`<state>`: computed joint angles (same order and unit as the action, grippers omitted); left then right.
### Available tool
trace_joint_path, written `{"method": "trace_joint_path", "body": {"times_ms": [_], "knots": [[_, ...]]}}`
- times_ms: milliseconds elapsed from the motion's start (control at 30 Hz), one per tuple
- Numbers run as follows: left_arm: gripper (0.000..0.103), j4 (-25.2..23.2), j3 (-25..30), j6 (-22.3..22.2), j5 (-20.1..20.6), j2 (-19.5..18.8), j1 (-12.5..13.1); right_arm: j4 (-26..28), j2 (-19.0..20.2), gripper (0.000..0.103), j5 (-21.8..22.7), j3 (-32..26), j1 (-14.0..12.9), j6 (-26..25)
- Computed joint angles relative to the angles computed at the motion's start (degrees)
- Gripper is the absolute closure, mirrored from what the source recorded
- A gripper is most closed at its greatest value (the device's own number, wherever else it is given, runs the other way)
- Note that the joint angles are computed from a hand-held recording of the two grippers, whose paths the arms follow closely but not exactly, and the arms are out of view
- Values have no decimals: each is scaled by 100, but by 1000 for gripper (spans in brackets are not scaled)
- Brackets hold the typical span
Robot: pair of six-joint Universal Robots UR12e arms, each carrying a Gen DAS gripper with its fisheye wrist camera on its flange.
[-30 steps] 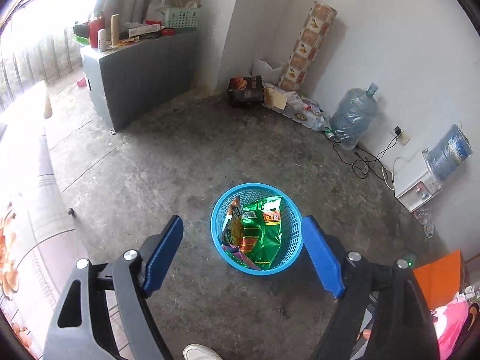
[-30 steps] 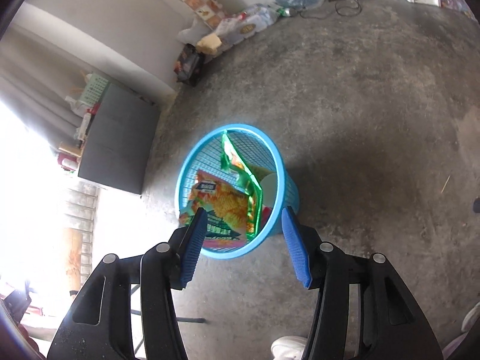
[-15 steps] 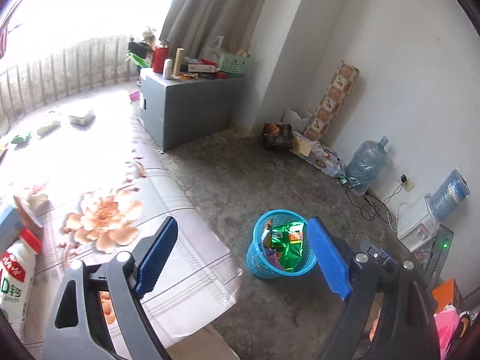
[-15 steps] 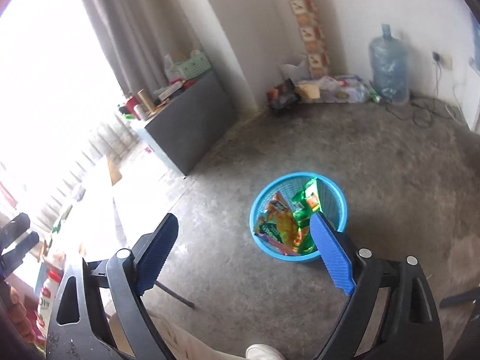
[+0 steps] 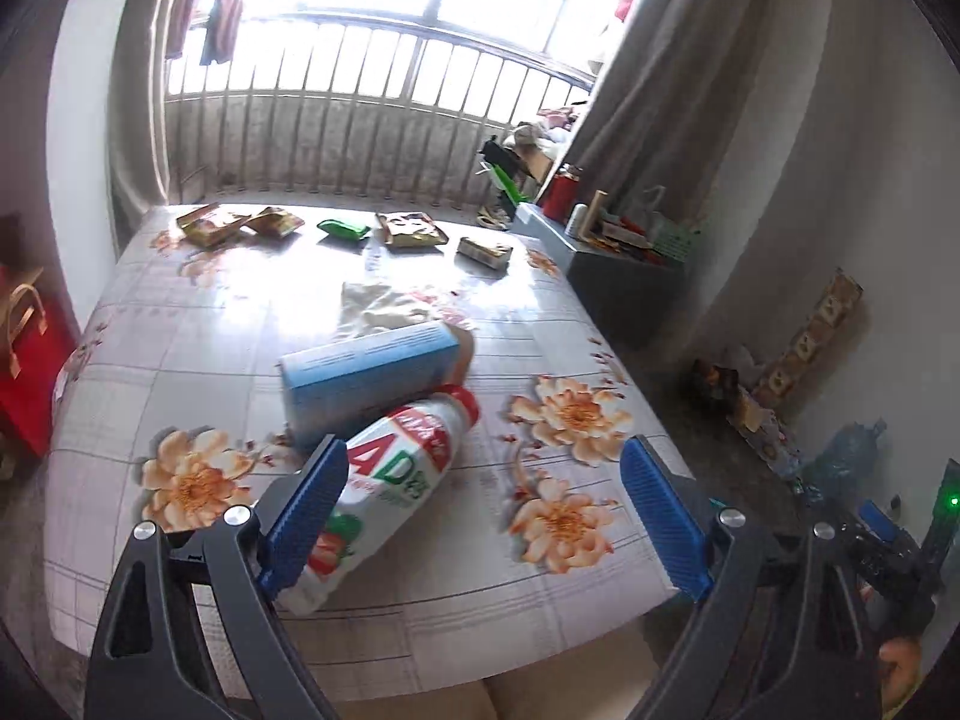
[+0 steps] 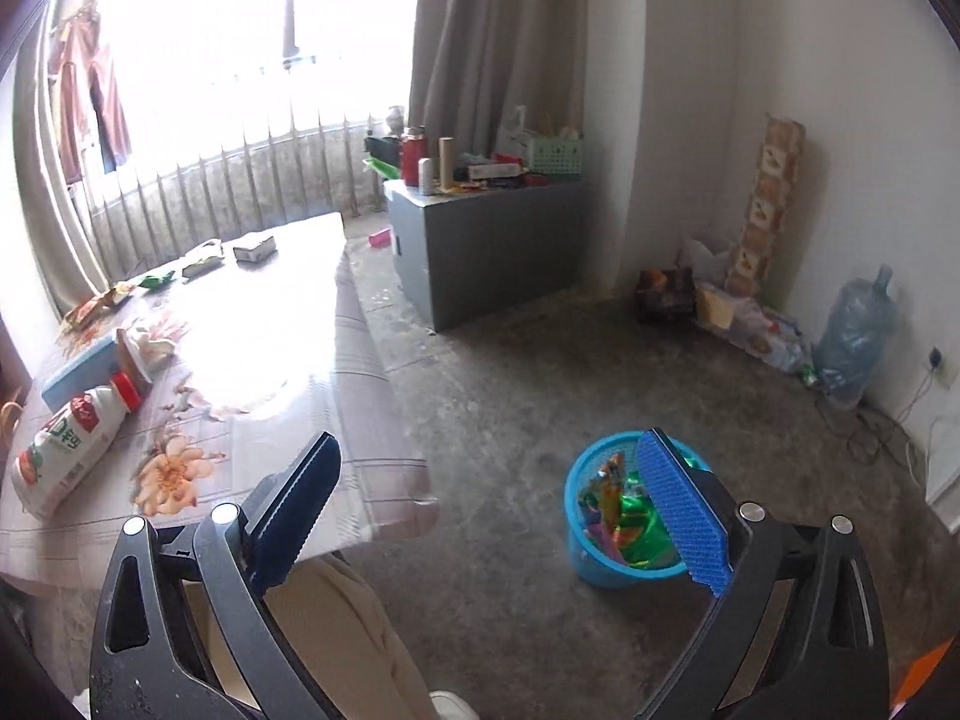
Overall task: Collect trash
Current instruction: 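Move both grippers back over the table toward the blue box and milk bottle, then grasp the blue box with the left gripper while the right gripper grasps the white AD milk bottle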
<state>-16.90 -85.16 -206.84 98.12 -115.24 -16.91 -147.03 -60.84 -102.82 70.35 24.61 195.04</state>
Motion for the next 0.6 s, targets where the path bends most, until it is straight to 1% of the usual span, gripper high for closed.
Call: {"method": "trace_joint_path", "body": {"times_ms": [67, 133, 167, 233, 300, 400, 467, 533, 567, 600], "knots": [[13, 110, -276, -245, 122, 129, 95, -164, 52, 8, 478, -76, -2, -99], [13, 161, -463, -451, 190, 211, 183, -313, 114, 8, 1232, -153, -48, -123], [13, 127, -508, -529, 197, 234, 220, -300, 166, 8, 1590, -228, -63, -86], [13, 108, -589, -604, 197, 271, 296, 22, 322, 8, 2224, -526, -62, 47], [13, 235, -668, -559, 161, 289, 370, 373, 512, 8, 2967, -850, -69, 191], [13, 327, -703, -537, -68, 276, 487, 962, 810, 9, 3877, -1370, -41, 303], [15, 354, -733, -586, -206, 274, 561, 1325, 980, 12, 4223, -1674, 9, 384], [19, 438, -765, -598, -352, 269, 626, 1639, 1121, 15, 4453, -1969, 84, 517], [21, 492, -794, -594, -463, 269, 662, 1790, 1183, 16, 4603, -2092, 108, 624], [27, 461, -783, -605, -593, 245, 696, 1951, 1276, 18, 4761, -2243, 113, 738]]}}
